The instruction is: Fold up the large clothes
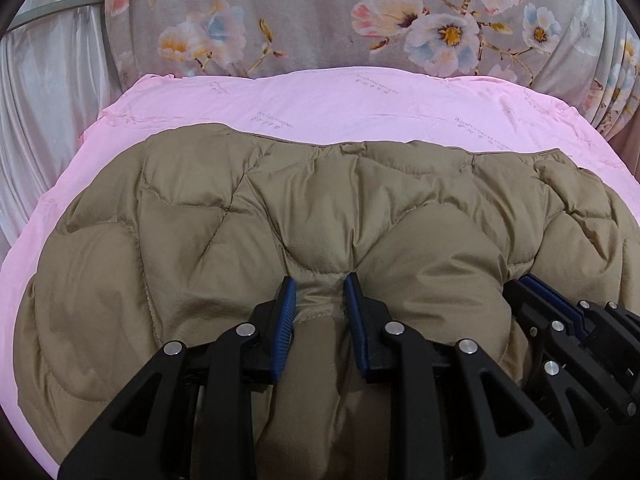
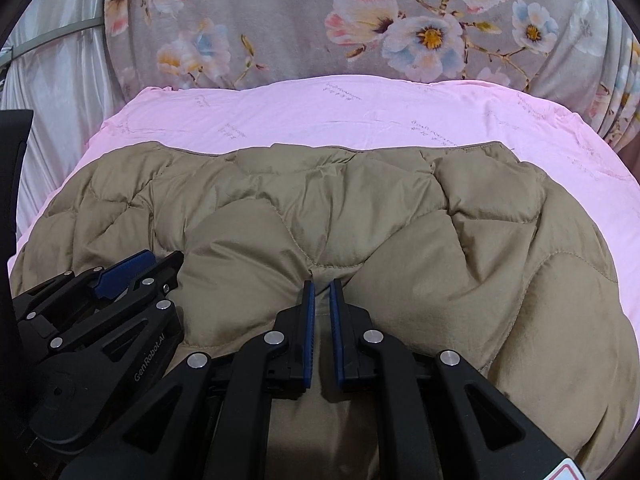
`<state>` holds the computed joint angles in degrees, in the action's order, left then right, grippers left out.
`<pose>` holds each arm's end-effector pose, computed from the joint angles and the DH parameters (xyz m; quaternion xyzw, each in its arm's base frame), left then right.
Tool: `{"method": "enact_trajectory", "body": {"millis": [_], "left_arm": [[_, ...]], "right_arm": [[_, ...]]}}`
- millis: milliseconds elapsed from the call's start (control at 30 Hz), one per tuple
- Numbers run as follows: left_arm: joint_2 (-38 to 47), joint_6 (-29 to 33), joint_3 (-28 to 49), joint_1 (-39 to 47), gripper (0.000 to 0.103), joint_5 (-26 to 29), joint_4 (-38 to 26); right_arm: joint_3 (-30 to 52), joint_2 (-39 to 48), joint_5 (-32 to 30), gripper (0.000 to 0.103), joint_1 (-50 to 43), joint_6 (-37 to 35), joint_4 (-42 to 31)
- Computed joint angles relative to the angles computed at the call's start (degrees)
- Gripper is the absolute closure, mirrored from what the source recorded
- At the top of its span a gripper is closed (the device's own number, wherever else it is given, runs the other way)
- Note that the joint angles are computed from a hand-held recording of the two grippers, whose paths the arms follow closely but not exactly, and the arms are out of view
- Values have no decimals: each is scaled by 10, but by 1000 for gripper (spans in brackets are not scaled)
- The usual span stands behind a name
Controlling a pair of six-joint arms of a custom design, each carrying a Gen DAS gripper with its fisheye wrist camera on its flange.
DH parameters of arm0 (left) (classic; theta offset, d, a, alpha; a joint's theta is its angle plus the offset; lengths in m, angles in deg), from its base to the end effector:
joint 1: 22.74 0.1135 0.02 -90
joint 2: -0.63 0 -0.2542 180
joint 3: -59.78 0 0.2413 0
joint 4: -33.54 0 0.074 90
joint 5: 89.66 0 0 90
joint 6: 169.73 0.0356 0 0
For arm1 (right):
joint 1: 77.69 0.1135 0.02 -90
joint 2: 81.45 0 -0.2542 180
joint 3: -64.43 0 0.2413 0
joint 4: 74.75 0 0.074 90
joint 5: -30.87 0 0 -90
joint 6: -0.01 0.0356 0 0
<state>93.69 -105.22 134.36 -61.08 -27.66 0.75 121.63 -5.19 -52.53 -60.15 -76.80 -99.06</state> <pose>0.2679 -0.1906 0.2086 0.0227 0.9186 0.0236 0.3938 0.2560 0.0766 0.2065 -0.0120 0.9170 0.0537 0.3950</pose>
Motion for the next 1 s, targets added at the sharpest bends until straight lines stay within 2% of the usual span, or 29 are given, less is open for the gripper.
{"method": "enact_trajectory", "body": {"millis": [333,467,567,633,700,833,933,1000], "left_arm": [[13,-3,11,-6,79,-10,-7],[0,-5,5,2,78,9,-4],[-59,-26,-19,21,77,57,-32],[-129,-53,-52,46,65,103,-50],[-225,-78,-97,89,42,147,-72],[-348,-83,-136,209,37,225,-147],[-399,-56,-159,322,37,317,-190],[-420,-47,-171,368,37,331,-219]], "right_arm": [[3,3,-8,94,-4,1,-2],[8,4,-12,94,-6,-1,-10],[33,-11,-25,93,-12,-2,-66],[42,-45,-51,92,-19,13,-103],[53,-72,-79,92,-20,28,-134],[73,-90,-104,92,7,42,-176],[76,-88,-119,92,34,52,-195],[72,-84,-126,92,48,59,-202]]}}
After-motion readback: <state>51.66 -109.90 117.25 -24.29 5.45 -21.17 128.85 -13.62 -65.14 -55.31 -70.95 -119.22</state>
